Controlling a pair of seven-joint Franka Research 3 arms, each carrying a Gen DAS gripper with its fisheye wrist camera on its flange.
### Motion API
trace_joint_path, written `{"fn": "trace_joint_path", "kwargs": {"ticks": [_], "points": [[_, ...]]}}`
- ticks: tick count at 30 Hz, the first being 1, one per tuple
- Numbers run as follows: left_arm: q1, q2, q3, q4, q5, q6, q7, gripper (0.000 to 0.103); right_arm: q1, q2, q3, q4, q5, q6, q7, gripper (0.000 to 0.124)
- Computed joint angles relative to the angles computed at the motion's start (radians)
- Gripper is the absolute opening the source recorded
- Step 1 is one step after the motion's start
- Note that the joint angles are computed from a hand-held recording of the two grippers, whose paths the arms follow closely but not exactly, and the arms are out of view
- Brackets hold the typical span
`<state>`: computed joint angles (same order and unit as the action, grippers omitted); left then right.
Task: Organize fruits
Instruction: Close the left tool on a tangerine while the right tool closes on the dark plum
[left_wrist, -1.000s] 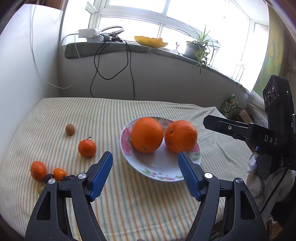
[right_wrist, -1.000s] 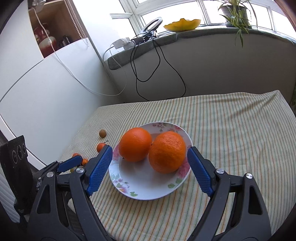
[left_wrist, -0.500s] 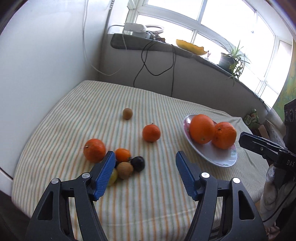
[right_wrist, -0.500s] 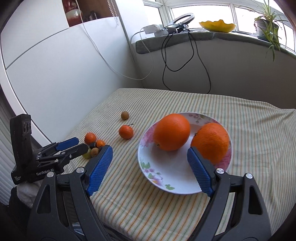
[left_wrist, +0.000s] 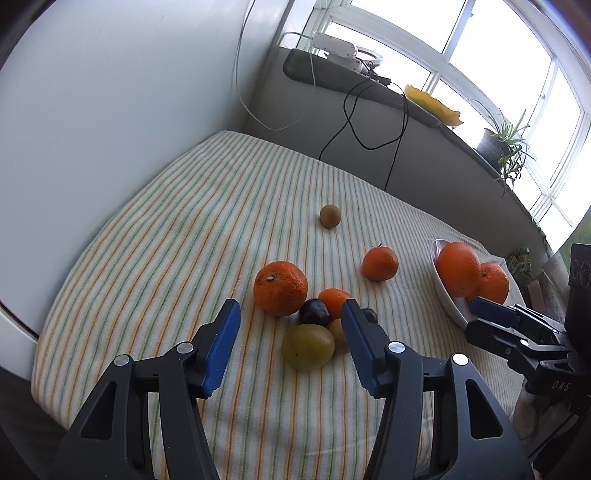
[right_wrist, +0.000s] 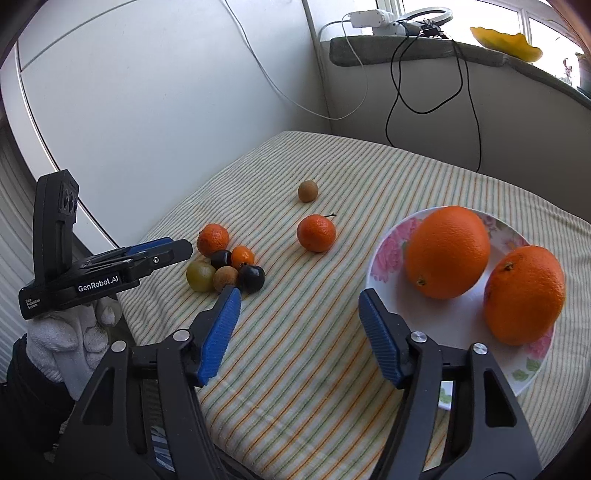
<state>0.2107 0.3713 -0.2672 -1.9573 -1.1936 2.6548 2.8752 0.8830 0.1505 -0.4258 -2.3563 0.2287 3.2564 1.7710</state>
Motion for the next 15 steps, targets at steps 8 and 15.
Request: {"fn": "trace_joint_path", "kwargs": {"ticks": [8, 15], "points": [[0.011, 0.04, -0.002, 0.046, 0.049, -0.029, -0.055, 0.054, -0.283, 0.076, 0.297, 0.109, -0.029, -0.073, -0.049, 0.055], [0.034, 0.072, -0.014, 0.082, 0.087, -0.064, -0.107, 0.054, -0.485, 0.154, 0.508, 0.205, 0.03, -0.129, -0.142, 0.045]]}}
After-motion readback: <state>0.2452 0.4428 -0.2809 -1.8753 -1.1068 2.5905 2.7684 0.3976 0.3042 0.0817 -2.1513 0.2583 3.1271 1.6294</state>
